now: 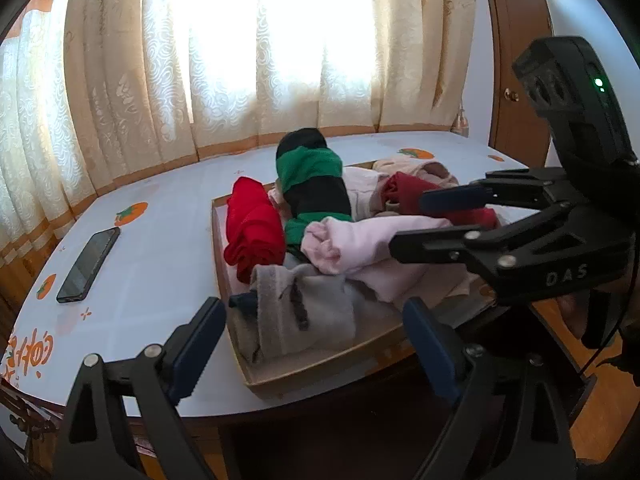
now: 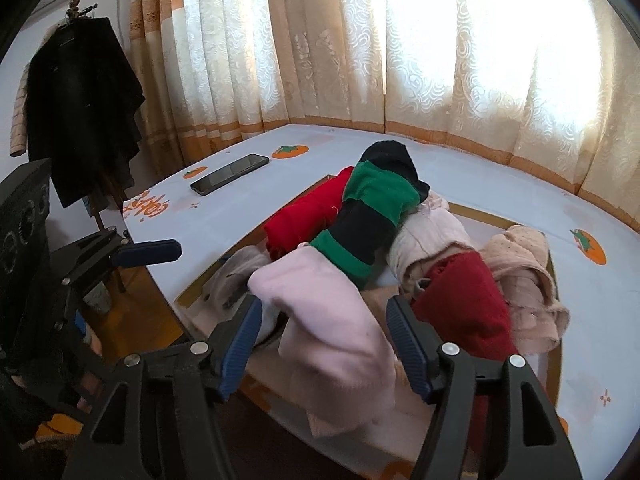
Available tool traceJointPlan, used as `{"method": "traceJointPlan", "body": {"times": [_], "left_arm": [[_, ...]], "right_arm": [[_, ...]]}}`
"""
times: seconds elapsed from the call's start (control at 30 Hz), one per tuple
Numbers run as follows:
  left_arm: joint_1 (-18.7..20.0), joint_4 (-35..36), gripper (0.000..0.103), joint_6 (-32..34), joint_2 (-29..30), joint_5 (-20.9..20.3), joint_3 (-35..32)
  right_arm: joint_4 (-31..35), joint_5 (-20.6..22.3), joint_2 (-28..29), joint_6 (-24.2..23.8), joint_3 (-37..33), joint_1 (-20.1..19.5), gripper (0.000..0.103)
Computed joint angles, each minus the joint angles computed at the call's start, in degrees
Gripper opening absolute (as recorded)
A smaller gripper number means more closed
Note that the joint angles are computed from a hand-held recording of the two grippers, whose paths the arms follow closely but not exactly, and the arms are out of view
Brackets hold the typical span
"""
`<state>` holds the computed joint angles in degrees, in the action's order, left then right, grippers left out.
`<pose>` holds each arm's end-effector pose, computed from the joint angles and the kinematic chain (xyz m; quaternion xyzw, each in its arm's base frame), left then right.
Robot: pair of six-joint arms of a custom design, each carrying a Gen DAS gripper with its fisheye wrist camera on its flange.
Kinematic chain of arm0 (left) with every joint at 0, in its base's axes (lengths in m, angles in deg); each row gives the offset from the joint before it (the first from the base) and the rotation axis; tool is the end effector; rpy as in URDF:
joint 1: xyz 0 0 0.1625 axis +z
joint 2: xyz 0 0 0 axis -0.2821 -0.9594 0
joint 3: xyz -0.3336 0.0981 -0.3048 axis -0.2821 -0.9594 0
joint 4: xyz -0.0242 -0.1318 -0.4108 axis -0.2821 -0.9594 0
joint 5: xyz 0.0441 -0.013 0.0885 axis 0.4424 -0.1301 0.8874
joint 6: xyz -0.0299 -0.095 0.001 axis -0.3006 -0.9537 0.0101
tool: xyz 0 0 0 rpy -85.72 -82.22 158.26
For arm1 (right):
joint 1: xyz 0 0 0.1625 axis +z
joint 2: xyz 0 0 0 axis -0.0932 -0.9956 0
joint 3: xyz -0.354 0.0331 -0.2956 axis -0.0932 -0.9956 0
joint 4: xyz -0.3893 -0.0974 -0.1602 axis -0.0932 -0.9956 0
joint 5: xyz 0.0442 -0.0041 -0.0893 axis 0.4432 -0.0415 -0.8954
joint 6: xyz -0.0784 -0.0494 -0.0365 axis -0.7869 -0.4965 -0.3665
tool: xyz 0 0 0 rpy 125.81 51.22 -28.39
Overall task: Take underwear out of drawer
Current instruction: 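Lower both items into the tray and open both grippers, then move both open tools back down into the drawer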
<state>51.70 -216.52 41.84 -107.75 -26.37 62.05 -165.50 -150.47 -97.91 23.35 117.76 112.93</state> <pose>-0.3436 -0.5149 0.2798 0.2176 0.8191 -0.4054 0.3426 0.3244 -0.6115 0.2382 0.5236 -0.8127 0.2307 0.1100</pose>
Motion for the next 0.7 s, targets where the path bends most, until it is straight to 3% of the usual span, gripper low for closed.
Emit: {"method": "traceJointPlan", "body": {"times": [0.7], "left_arm": [[-2.3, 2.0, 0.100, -2.8, -0.4, 1.6, 1.2]], "right_arm": [[-0.1, 1.6, -8.0, -2.0, 7.0, -0.1, 0.072]]}}
